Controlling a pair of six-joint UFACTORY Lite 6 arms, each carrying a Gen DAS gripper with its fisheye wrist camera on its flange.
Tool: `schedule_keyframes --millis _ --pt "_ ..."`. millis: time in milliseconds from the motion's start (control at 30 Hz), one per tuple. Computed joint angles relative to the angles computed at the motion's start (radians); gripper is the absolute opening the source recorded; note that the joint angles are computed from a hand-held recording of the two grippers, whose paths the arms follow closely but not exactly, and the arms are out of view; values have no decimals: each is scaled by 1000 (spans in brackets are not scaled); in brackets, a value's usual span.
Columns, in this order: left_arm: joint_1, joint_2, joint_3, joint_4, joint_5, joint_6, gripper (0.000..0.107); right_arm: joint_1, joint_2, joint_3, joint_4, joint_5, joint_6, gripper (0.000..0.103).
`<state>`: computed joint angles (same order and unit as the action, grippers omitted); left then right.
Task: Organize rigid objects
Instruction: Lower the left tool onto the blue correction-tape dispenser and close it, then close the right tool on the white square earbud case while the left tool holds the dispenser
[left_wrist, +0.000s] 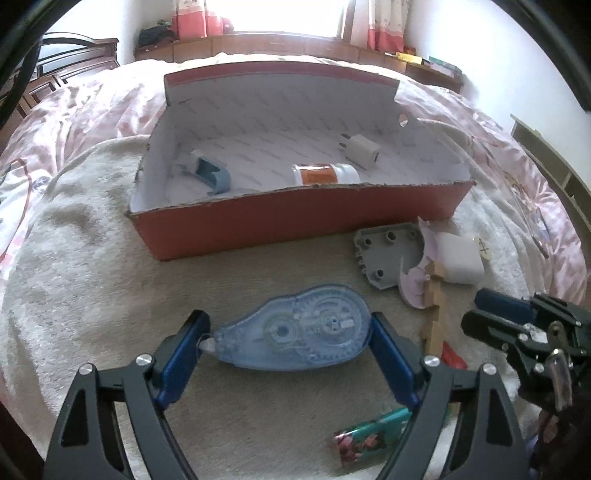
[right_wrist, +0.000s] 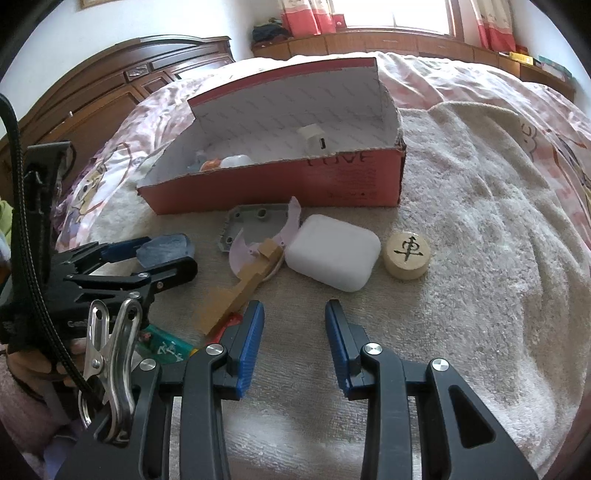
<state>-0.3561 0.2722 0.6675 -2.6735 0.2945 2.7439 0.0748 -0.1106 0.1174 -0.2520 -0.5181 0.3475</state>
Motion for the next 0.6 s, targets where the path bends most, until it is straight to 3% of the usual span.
schedule_keyframes --millis 67,167,367,600 --pt "3 1 -1 -9 -1 5 89 23 1 6 101 7 -80 36" --pt "3 16 6 -4 -4 -5 89 44 27 30 250 10 -196 53" --pt "-8 34 8 -73 -1 59 89 72 161 129 387 -27 -345 55" --pt "-16 46 9 -143 6 130 89 96 244 230 431 -2 -394 63"
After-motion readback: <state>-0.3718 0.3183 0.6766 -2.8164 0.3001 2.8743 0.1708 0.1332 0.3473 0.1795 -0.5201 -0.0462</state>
